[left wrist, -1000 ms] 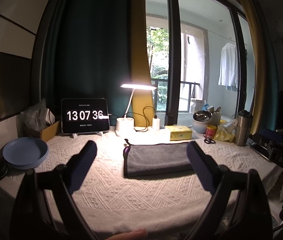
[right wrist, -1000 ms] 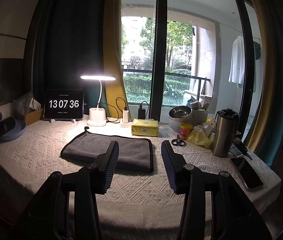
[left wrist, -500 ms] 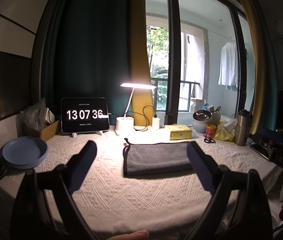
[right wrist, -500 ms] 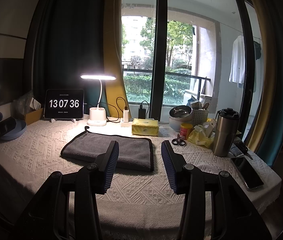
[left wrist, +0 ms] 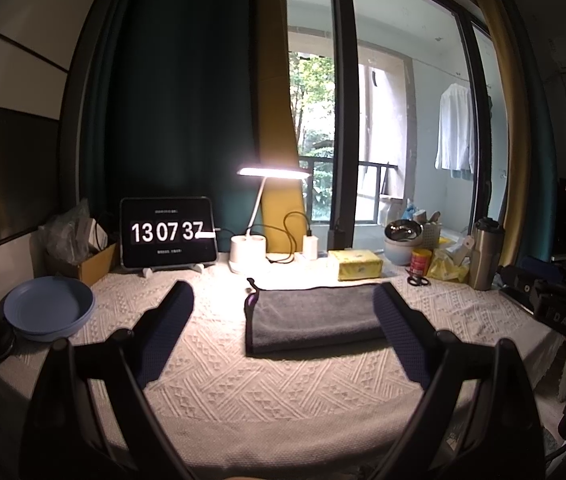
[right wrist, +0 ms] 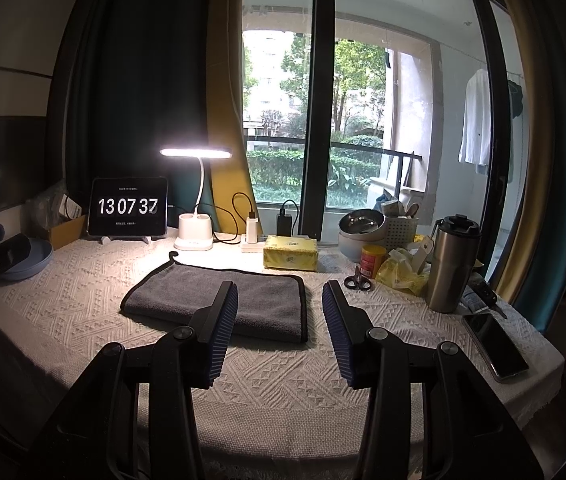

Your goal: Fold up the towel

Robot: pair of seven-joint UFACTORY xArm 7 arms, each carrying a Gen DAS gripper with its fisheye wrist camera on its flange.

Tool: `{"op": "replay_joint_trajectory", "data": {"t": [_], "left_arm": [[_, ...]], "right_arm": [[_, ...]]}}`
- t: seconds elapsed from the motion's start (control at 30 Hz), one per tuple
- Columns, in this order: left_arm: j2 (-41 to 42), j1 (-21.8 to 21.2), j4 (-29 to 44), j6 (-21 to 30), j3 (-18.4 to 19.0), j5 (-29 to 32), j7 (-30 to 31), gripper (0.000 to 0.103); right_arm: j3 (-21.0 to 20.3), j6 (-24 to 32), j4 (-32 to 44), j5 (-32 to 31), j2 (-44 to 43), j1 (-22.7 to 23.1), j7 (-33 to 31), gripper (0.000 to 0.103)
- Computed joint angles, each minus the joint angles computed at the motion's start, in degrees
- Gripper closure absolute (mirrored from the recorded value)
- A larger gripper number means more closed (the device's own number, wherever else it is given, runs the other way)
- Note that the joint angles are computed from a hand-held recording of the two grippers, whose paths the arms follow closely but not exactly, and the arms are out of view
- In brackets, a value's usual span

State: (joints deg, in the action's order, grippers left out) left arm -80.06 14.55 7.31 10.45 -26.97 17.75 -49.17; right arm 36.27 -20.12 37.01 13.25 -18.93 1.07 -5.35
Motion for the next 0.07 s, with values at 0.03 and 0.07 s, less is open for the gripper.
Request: {"op": "replay_joint_trajectory", "data": {"t": [0.03,0.07], "left_arm": [[0.8,0.2,0.2,-0.3,0.3,0.0,0.1,0.011],[1.8,0.4,0.5,-0.5,0.6,-0.1,0.3,0.011]], "right_arm": [[0.0,0.0,0.4,-0.1,0.5,-0.1,-0.1,0.056],[0.0,0.2,0.8,0.0,1.1,-0.2,-0.2,0.056]]}}
